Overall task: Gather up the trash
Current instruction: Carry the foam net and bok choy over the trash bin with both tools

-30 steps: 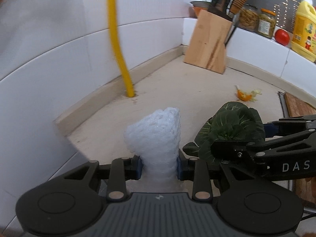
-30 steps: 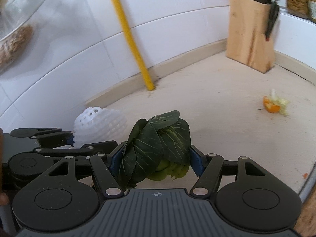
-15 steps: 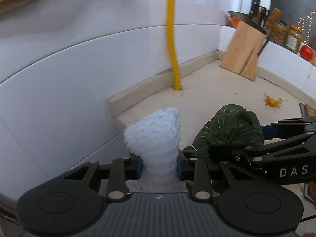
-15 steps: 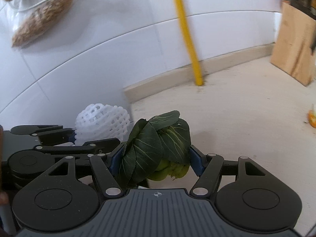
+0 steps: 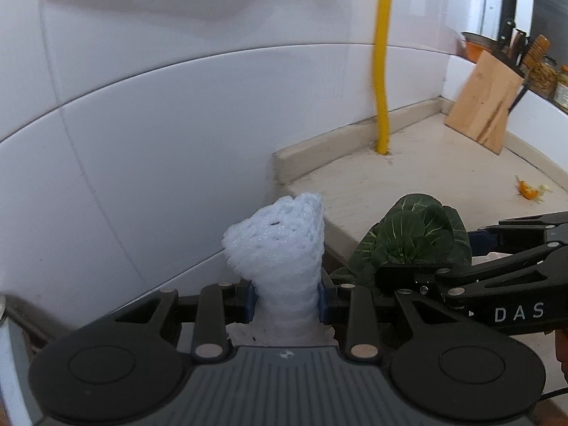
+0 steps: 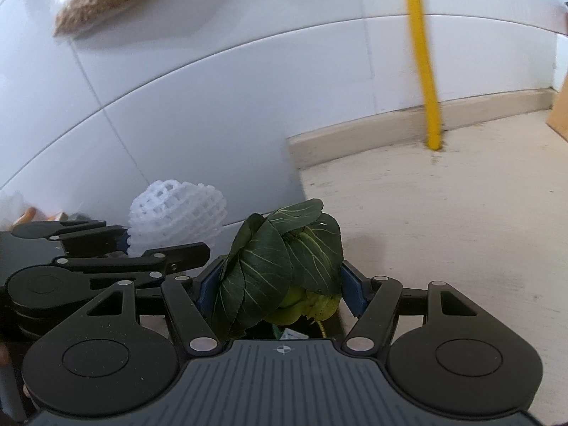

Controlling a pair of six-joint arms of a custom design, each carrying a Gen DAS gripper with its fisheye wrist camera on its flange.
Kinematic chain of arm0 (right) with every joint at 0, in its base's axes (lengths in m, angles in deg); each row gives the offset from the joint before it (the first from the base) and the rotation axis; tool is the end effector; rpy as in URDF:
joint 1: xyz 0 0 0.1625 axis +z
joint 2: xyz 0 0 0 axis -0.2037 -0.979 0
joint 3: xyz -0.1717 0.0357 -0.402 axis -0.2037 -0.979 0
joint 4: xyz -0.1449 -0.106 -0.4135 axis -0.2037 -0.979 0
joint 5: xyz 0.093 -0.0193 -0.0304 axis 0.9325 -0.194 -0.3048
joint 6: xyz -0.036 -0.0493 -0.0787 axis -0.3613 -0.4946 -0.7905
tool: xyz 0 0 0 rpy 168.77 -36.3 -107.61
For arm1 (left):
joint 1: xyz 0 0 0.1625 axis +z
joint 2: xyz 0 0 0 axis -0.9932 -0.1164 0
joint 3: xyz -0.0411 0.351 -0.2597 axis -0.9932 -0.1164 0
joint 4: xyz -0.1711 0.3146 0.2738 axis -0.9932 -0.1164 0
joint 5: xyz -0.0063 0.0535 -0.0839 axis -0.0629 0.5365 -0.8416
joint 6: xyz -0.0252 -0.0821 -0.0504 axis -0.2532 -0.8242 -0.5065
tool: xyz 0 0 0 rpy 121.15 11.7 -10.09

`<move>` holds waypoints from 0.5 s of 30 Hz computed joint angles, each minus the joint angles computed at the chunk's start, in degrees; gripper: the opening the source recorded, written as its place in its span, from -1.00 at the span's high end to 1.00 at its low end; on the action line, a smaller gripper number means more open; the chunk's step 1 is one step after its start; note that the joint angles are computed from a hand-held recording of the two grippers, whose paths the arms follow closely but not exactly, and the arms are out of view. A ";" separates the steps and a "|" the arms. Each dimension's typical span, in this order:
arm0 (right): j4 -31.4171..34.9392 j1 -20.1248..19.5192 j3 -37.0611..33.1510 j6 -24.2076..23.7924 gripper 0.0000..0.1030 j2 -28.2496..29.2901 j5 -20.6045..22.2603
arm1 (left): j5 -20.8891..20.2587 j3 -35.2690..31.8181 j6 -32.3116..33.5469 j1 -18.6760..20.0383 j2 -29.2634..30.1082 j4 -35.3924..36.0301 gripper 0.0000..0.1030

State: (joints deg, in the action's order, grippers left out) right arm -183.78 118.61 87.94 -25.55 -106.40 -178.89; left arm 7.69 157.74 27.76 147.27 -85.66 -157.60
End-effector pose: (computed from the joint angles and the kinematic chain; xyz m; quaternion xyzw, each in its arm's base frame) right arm 0.2821 -0.6578 0.0900 0.1198 -0.8987 0.3421 0.2468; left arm -0.1798 -0.7779 0.2329 0.3654 0.8692 -0.2351 0.2362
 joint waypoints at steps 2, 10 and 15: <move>0.72 0.11 -0.58 -0.06 -0.42 0.51 0.32 | 0.40 0.21 -0.30 0.24 -0.39 -0.05 0.49; 3.20 0.43 -3.10 -0.07 -0.42 2.77 0.85 | 1.39 0.94 -0.68 1.17 -1.66 -0.01 0.49; 4.46 0.63 -4.27 0.33 -0.42 4.11 0.70 | 2.04 1.28 -0.63 1.70 -2.08 0.00 0.48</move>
State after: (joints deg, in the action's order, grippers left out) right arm -179.32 119.24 83.67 -25.22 -102.29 -178.19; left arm 9.72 159.02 27.12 148.97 -87.73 -157.59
